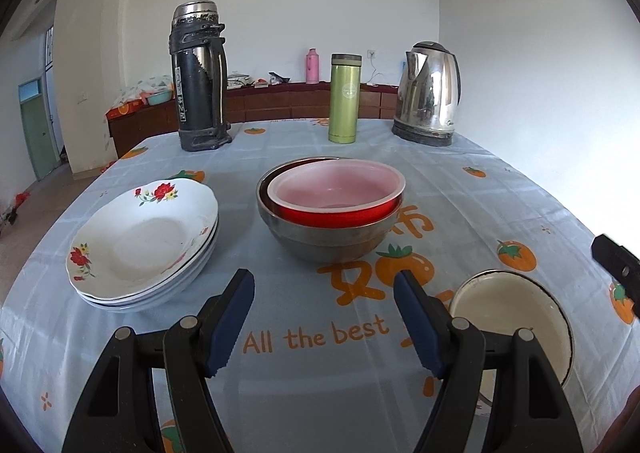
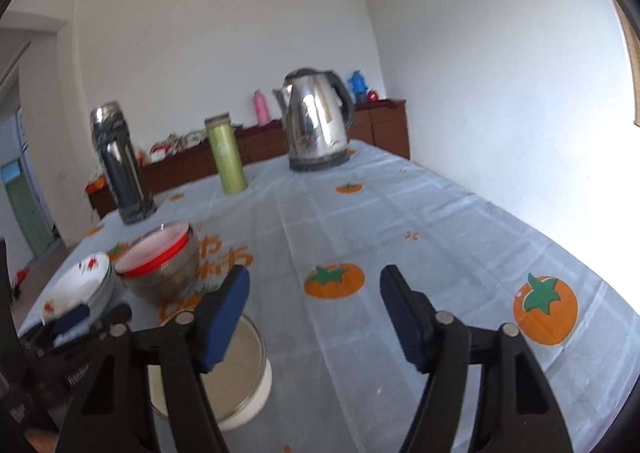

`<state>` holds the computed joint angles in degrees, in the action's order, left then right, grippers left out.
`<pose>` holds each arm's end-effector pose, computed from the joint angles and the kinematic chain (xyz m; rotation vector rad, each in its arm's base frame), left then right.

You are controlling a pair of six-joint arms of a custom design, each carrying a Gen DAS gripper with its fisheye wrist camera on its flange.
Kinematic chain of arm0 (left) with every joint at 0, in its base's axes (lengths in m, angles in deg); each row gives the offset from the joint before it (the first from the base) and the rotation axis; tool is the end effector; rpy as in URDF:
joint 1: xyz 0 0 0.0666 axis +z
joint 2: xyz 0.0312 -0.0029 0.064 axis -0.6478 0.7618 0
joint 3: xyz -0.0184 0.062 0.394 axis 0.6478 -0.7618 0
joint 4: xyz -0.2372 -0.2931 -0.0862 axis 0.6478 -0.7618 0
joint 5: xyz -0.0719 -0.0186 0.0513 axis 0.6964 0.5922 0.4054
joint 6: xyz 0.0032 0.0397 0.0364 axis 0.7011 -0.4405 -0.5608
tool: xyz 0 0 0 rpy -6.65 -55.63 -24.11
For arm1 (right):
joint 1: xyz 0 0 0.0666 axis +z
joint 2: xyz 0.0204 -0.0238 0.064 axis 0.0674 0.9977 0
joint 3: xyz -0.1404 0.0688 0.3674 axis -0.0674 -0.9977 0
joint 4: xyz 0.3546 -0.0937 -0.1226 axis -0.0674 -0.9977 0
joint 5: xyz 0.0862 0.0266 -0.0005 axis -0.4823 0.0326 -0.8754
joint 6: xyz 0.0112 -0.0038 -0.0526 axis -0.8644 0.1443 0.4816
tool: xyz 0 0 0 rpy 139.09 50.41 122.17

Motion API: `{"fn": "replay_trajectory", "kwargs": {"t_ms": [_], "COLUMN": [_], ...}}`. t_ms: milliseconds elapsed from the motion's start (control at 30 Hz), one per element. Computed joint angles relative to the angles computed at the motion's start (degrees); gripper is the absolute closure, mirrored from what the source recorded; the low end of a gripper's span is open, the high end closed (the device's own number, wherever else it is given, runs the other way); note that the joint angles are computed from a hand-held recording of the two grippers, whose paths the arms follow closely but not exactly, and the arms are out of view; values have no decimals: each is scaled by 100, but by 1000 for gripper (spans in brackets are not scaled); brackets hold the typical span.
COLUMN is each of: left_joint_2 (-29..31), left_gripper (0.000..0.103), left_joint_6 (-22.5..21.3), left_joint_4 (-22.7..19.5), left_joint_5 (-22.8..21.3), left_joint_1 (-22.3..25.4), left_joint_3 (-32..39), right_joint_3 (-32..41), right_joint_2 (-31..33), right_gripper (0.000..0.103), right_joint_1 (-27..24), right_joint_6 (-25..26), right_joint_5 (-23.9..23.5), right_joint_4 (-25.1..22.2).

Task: Organize plates and bowls
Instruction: 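Move both tools to the white enamel bowl rim, then close the left tool on the enamel bowl rim while the right tool also closes on it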

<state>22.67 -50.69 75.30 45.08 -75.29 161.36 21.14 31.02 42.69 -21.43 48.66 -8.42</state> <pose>0.5153 -0.3549 0.2459 0.4725 2.0865 -0.2840 0.3964 0.2817 0.2675 0.6279 1.9248 -0.1434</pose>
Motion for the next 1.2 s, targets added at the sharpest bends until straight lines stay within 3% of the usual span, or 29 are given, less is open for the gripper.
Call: {"fn": "replay_trajectory", "kwargs": {"t_ms": [200,433,567,733,867,967,1100,1200], "left_joint_2": [-30,-88,-19,-59,-6,-29,37,65], "left_gripper": [29,29,29,29,29,29,49,51], "left_joint_6": [175,73,208,214,107,8,37,143], "left_joint_4": [-63,-58,-427,-426,-577,-522,-753,-881], "left_joint_5": [446,503,663,660,580,502,498,567], "left_joint_1": [36,-97,-113,-151,-260,-320,-318,-279], "left_joint_3": [-12,-68,51,6,62,34,159,221], "right_joint_3": [-193,-404,-168,-5,89,-31,-61,-43], "right_joint_2": [-95,-180,2,147,246,186,178,187], "right_gripper": [43,43,51,53,62,65,70,70], "right_joint_1": [12,-96,-94,-77,-131,-202,-201,-180], "right_joint_6": [273,290,362,491,372,268,258,265], "right_joint_5": [-291,-1024,-1172,-1328,-1502,-1747,-1781,-1750], "right_joint_4": [286,684,317,112,-137,20,99,86]}}
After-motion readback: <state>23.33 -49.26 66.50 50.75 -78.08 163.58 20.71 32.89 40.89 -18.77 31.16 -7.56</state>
